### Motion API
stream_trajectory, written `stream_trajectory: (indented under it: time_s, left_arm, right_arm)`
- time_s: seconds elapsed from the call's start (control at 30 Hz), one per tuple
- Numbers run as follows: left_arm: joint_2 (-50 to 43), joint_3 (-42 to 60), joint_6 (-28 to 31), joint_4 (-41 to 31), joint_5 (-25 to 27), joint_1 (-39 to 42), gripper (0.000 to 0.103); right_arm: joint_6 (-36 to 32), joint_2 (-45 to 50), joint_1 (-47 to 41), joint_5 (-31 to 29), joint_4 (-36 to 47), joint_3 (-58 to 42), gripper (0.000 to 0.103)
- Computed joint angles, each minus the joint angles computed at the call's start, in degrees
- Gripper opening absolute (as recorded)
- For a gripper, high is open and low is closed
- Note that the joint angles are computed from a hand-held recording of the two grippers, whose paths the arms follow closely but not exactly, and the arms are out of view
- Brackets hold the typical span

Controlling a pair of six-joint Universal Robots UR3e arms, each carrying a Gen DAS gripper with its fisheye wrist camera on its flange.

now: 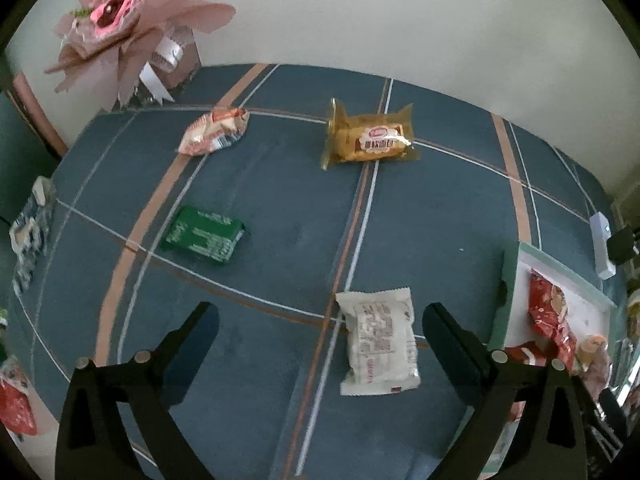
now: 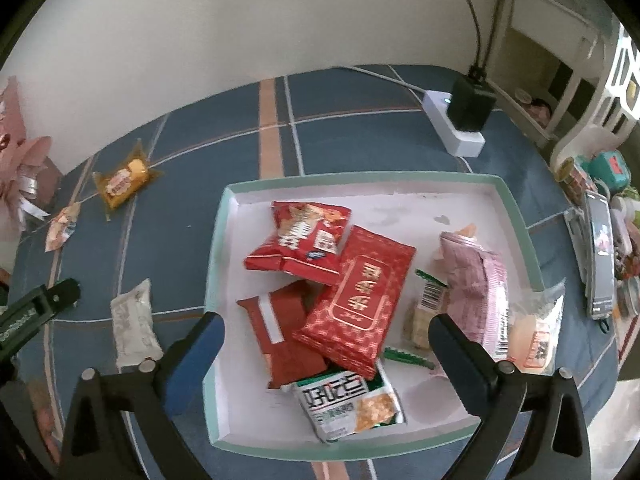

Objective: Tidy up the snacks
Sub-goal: 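Move both tools back toward the white bread bag and green pack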

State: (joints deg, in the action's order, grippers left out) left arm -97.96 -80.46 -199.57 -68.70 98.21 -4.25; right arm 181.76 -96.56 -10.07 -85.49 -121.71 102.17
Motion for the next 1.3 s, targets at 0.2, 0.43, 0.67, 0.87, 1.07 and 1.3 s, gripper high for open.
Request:
stream_trajectory:
  time_s: [0.2,0.43,0.67,0.87,1.07,1.3]
  left_arm:
    - [0.7,-0.4,6.4,0.2,4.1,0.8,0.101]
    - [5.5,-5.4,7.8,0.5,2.3,8.0,0.101]
    - [9.4,-9.6,9.2,1.0,0.1,15.0,0.101]
    - [10.9,-11.8,9.5,0.8,-1.9,20.6,0.101]
    - [10.6,-13.5,9.6,1.2,-3.8,23.5,0.101]
    - [7.0,-13.3,11.0,1.9,-5.6,24.1,0.101]
  right_arm:
    - [0.5,0.9,3.4,0.7,-1.0,-1.3,0.103]
    - [2.5,3.6,9.7,-0.6,-0.9,-4.5,0.103]
    - [6.2,8.2,16.7,-0.5,-1.4,-8.6,0.103]
    - [8.0,13.9,21.8,-0.2,-1.7,-12.8,0.103]
    - [8.0,19.0,24.4,-0.2,-1.8,-15.2,0.103]
    - [8.1,23.5,25.6,-0.8,-3.0,-16.6,0.103]
